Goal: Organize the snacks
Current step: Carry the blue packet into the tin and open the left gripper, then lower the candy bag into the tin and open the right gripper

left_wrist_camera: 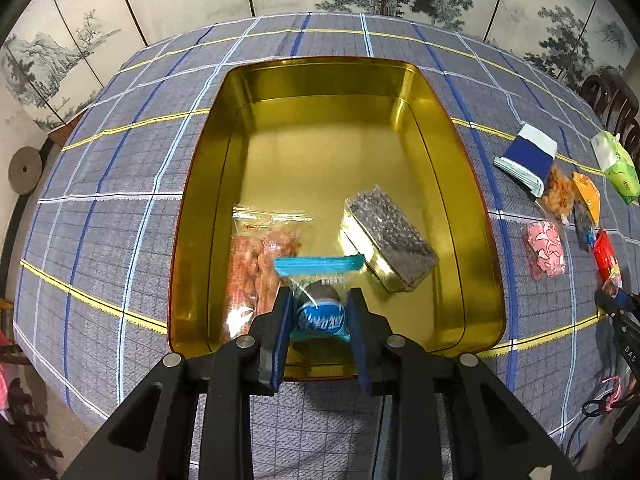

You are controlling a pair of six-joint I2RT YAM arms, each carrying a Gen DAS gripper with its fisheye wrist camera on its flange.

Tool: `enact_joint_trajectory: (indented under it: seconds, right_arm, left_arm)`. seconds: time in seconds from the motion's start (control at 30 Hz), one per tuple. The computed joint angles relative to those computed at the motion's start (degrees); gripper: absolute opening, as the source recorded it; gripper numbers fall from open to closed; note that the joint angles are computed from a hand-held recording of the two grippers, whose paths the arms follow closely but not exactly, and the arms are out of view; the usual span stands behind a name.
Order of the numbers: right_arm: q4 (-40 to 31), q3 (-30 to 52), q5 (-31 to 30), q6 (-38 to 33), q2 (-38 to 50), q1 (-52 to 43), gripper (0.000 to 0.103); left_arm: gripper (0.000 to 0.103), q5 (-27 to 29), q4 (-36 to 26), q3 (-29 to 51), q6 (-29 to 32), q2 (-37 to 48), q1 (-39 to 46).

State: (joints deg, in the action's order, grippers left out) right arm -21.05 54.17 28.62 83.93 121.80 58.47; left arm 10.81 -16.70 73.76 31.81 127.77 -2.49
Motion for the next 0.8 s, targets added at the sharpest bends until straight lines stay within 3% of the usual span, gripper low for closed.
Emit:
enact_joint_trajectory:
  seconds: [0.2,0.47,0.8]
  right_arm:
    - [-0.2,0.1,0.1,0.6,0.0,0.1,0.025]
    - [-0.9,1.3,0.3,0.2,0.0,0.1,0.025]
    - [-2.5,6.9,1.9,-5.2,0.5,-1.1,0.025]
  left_arm:
    - [0.027,0.2,-0.4,-0.1,-0.1,-0.2,0.0]
    - [0.039,2.0,-0.3,-1.6,0.3,-2.3,0.7]
    - [0.066,6.3,1.1,-5.1,0.6,-8.0,2.5]
